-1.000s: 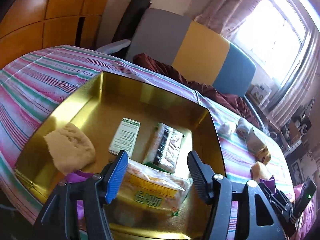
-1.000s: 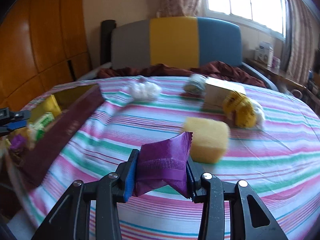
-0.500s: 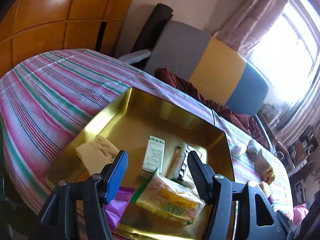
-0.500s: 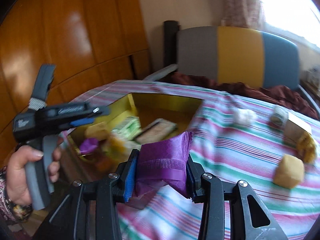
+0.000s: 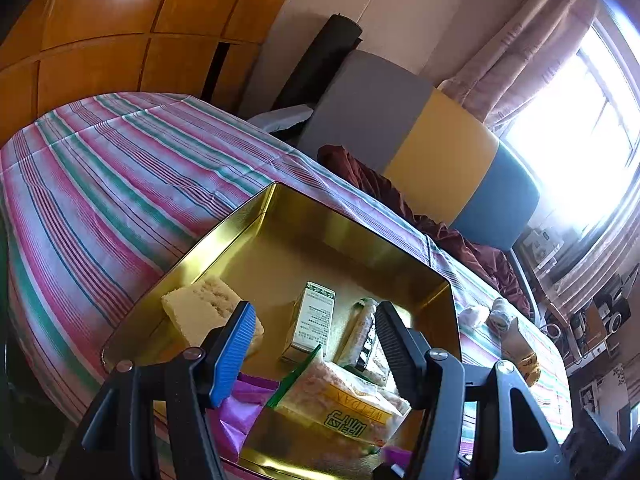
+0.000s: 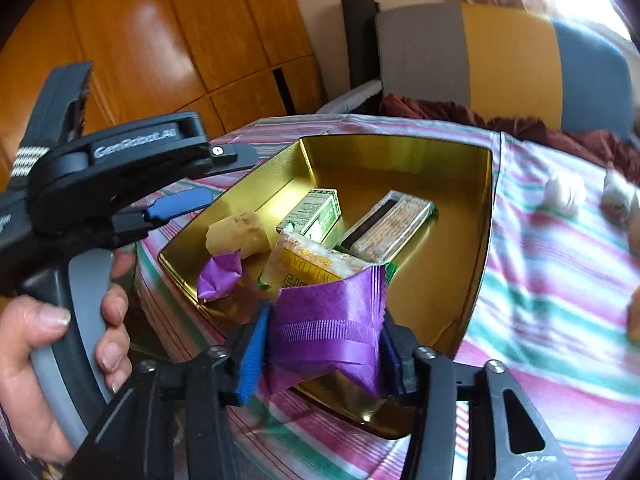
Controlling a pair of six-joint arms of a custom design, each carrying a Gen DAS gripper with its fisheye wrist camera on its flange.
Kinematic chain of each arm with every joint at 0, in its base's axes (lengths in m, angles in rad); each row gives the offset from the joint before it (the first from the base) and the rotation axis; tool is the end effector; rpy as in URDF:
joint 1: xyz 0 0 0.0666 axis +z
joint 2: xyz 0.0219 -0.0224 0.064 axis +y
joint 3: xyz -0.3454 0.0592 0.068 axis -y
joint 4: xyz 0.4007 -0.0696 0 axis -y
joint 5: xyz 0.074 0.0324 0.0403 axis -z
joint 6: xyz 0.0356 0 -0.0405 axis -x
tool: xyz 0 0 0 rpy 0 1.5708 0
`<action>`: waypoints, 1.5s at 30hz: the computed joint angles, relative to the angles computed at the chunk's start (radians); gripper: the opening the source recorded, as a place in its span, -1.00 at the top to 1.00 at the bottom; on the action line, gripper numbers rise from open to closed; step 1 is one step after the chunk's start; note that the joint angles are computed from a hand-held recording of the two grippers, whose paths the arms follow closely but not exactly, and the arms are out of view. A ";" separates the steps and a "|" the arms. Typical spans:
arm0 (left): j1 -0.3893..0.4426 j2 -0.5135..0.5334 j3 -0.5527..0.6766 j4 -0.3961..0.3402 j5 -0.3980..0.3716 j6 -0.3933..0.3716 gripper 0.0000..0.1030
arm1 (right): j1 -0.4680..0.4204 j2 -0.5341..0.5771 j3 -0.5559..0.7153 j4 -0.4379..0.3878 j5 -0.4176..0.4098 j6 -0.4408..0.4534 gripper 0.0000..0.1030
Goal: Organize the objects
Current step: 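Carry the purple packet into the gold tray and open right gripper, then move both grippers from the tray back to the remaining items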
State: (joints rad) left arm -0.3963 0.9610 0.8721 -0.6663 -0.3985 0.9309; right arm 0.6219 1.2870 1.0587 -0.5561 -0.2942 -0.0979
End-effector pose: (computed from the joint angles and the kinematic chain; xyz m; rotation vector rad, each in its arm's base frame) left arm 0.3341 -0.1253 0.3438 -0.7862 2.1252 -0.2416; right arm 0.3658 0.2744 0.3141 -0.7695 2.2960 0.6883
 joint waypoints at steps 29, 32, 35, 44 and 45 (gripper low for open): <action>-0.097 0.088 0.059 -0.006 0.037 -0.058 -0.23 | -0.156 -0.138 -0.100 0.070 0.011 -0.046 -0.38; -0.118 0.107 0.072 -0.007 0.044 -0.076 -0.23 | -0.196 -0.151 -0.116 0.061 0.030 -0.024 -0.38; -0.139 0.127 0.083 -0.001 0.056 -0.102 -0.23 | -0.240 -0.161 -0.127 0.046 0.047 -0.005 -0.38; -0.211 0.173 0.119 0.011 0.081 -0.169 -0.23 | -0.426 -0.183 -0.169 0.022 0.053 0.021 -0.40; -0.223 0.180 0.125 0.010 0.084 -0.179 -0.23 | -0.438 -0.182 -0.169 0.019 0.054 0.022 -0.40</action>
State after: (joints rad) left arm -0.6193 1.1412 0.9971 -0.6565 -0.3143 0.7518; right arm 0.1835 1.1047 0.8892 -0.5370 -0.2400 -0.0757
